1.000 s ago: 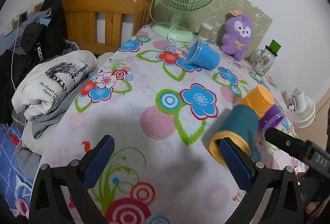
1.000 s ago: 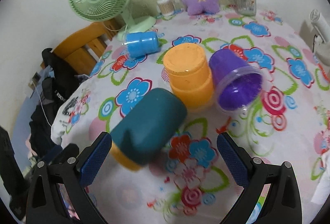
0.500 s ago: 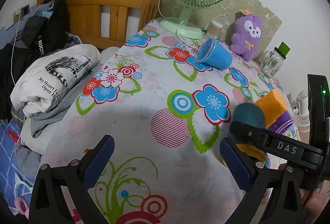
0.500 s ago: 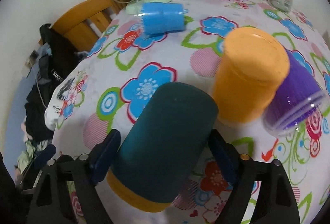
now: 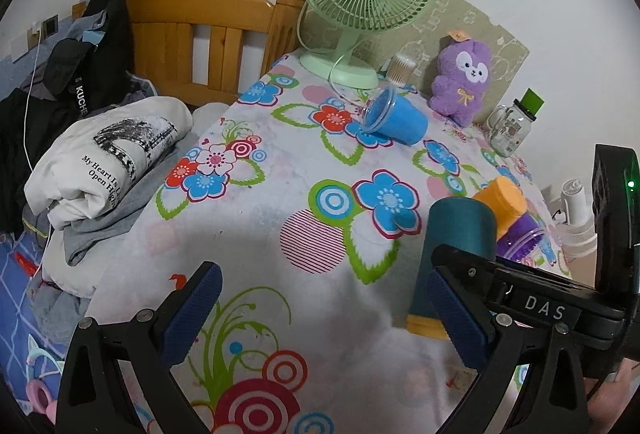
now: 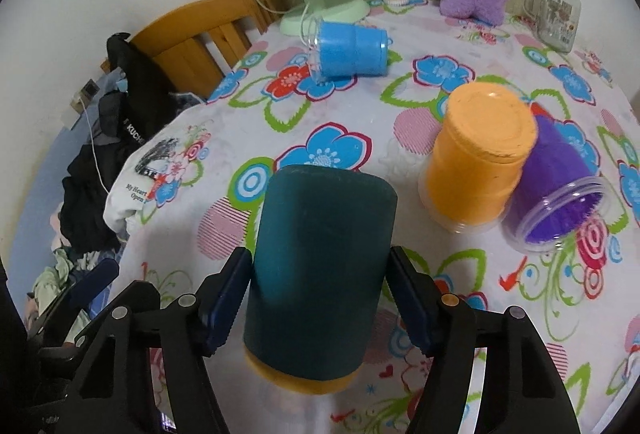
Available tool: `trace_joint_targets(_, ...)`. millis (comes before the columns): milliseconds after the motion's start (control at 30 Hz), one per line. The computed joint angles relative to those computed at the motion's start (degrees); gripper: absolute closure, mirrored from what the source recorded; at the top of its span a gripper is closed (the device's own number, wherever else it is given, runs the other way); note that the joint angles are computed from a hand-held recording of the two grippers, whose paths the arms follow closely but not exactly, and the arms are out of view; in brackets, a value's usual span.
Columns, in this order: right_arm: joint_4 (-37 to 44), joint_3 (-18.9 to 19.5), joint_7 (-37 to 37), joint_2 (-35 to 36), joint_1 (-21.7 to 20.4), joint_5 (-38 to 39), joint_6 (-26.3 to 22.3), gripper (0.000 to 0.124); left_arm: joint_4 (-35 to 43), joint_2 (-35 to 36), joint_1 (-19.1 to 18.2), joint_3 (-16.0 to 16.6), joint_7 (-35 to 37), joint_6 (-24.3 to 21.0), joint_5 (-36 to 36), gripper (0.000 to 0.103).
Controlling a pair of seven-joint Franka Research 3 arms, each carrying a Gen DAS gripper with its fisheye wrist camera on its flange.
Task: Flip cup upside down
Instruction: 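Lift the teal cup with the right gripper and rotate its yellow rim downward, then carry the rim-down teal cup with the right gripper toward the left gripper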
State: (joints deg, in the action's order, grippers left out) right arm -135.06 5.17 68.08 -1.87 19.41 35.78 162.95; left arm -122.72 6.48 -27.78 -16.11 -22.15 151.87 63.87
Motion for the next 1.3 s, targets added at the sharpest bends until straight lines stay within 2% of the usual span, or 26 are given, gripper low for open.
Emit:
trace_joint_targets(533,-9.83,-3.09,-6.93,-13.71,2.91,6.16,0.27,0.056,-1.16,-4.07,-2.05,-3.29,-1.13,-5.17,0.11,0.000)
trace_joint_targets(867,-16.93,-5.04,-7.46,-23.46,3.58,4.81,-2.88,0.056,-2.26,-5.53,-3.40,-5.01,-1.32,-6.95,-0.75,0.000)
trace_joint_targets(1300,-21.56,-5.84,-6.72,-28.93,3.21,2.64,-6.77,0.056,-3.67,-6.17,-4.92,-6.35,-1.70,-7.88,-2.35,0.000)
